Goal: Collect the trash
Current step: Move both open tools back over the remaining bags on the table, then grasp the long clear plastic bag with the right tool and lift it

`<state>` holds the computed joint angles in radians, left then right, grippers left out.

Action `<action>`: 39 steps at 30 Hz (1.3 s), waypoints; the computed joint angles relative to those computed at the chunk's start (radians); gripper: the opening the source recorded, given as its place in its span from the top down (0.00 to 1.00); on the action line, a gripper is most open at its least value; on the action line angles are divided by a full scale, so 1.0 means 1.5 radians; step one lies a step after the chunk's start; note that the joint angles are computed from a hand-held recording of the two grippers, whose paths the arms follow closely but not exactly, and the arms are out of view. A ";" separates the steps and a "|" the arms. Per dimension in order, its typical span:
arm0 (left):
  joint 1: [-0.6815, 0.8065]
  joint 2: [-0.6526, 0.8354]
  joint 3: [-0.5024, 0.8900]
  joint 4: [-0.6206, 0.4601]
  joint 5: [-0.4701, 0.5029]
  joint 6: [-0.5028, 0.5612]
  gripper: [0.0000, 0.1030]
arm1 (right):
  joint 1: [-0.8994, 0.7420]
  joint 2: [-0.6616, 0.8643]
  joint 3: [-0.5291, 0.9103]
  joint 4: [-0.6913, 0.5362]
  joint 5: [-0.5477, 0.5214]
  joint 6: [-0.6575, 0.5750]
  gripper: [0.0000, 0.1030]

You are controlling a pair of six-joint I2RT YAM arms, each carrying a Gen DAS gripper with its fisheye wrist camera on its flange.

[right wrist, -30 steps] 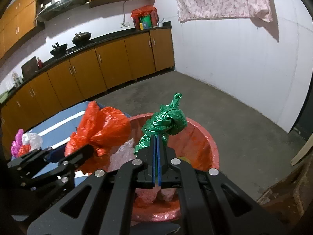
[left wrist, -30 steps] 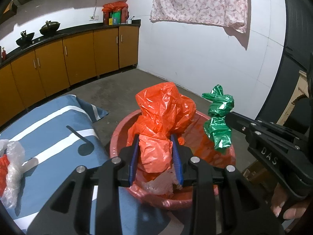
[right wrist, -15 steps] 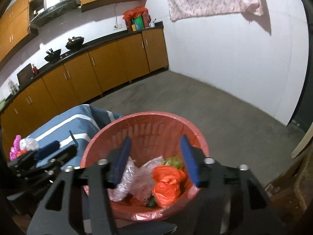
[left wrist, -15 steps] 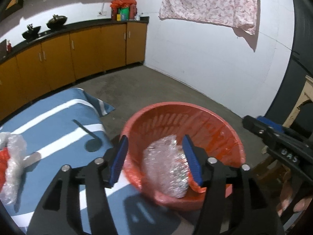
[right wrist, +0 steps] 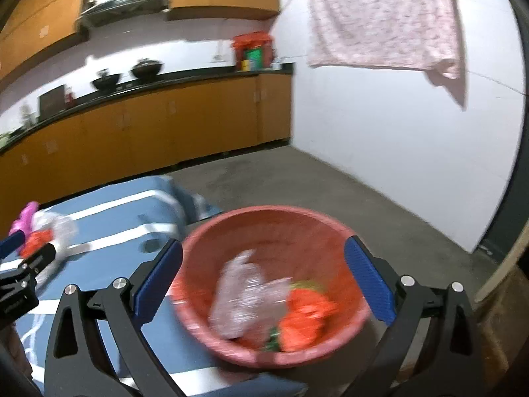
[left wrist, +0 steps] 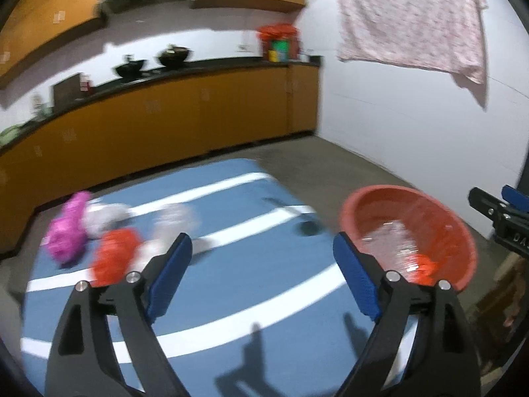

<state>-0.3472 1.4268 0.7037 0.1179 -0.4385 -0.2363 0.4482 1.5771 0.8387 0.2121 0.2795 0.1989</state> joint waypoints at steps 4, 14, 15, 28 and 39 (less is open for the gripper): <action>0.080 -0.133 -0.116 -0.003 -0.036 0.040 0.14 | 0.081 0.052 0.048 -0.015 -0.011 0.025 0.05; 0.447 -0.308 -0.251 -0.030 0.118 0.134 0.13 | 0.253 0.270 0.302 -0.105 -0.013 0.075 0.26; 0.482 -0.311 -0.257 -0.023 0.140 0.147 0.13 | 0.263 0.299 0.342 -0.126 -0.016 0.079 0.29; 0.667 -0.253 -0.244 0.025 0.286 0.171 0.13 | 0.314 0.569 0.752 -0.353 0.002 0.146 0.36; 0.681 -0.203 -0.236 0.053 0.302 0.173 0.13 | 0.316 0.658 0.890 -0.470 -0.013 0.131 0.48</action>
